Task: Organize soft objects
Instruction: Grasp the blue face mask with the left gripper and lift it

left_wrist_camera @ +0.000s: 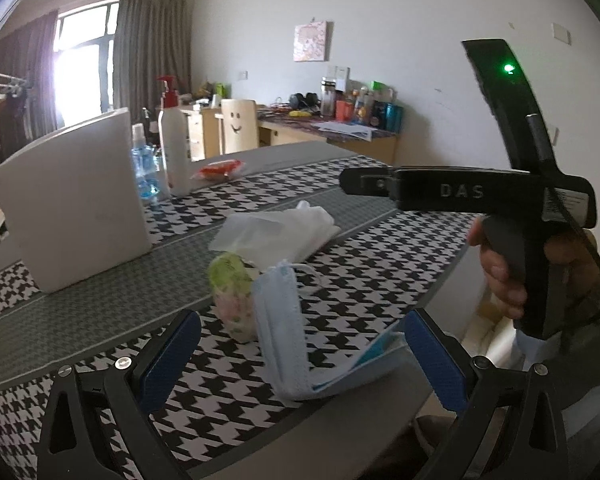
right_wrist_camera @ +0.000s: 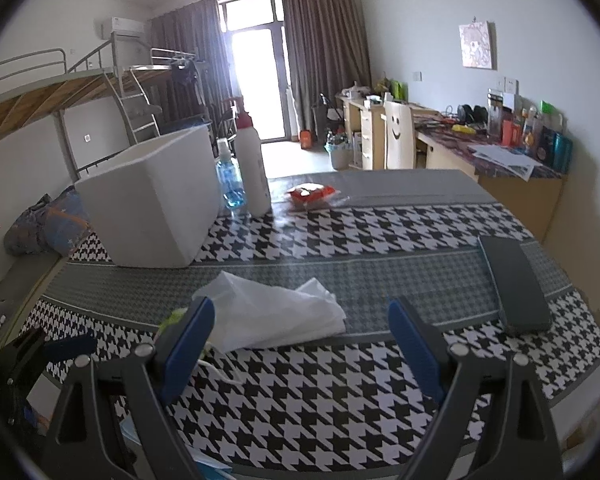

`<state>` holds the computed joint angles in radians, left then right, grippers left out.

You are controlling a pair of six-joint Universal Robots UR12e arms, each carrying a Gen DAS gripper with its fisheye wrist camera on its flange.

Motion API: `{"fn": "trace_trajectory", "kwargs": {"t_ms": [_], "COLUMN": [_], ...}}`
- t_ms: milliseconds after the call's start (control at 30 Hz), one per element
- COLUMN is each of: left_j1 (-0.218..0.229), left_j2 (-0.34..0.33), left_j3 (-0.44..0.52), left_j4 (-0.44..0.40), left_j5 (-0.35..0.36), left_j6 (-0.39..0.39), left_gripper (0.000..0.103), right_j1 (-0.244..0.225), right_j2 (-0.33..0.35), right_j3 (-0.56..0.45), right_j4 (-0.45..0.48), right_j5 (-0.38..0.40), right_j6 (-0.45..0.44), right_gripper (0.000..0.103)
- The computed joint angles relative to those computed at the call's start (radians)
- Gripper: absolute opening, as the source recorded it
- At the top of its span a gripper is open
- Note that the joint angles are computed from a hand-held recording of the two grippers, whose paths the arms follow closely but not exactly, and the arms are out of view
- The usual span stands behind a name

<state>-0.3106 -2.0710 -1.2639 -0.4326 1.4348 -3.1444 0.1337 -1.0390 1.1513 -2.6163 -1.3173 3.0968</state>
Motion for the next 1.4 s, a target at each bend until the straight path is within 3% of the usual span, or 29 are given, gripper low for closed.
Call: {"fn": "trace_trajectory", "kwargs": {"t_ms": [167,333,533,600,800,1200,1333,1400], "left_j1": [-0.003,-0.006,-0.008,-0.01,-0.005,0.01,0.019,0.024], "left_j2": [-0.011,-0.021,-0.032,-0.037,-0.035,-0.005,0.008,0.011], "left_j3": [0.016,0.033,0.05,0.057,0.052,0.01,-0.003,-0.007], "left_j4": [-0.048,-0.122,-0.177,-0.201,-0.21,-0.125,-0.098,-0.095], "left_j5": [-0.023,-0.033,-0.028,-0.019,-0.043,-0.1,-0.073,-0.076], "left_j6": [0.033,0.049,0.063,0.065,0.072,0.064,0.031,0.016], "left_gripper": [0.101,0.09,0.071,0.054,0.029,0.025,0.025,0.025], "right_j1": [-0.002,-0.004,-0.004,-0.006,-0.011,-0.002,-0.006,-0.005], "right_j2": [-0.005,-0.006,0.0,0.002,0.014,0.052,0.065,0.072], "right_j3": [0.01,0.011,0.004,0.002,-0.014,-0.067,-0.087,-0.101], "right_j4": [0.011,0.021,0.033,0.036,0.065,0.158,0.17,0.18], "right_j5": [-0.006,0.002,0.005,0.009,0.014,0.046,0.063,0.066], "right_j6": [0.01,0.02,0.015,0.022,0.033,-0.016,0.007,0.002], "right_gripper": [0.091,0.091,0.091,0.091,0.091,0.091,0.091,0.084]}}
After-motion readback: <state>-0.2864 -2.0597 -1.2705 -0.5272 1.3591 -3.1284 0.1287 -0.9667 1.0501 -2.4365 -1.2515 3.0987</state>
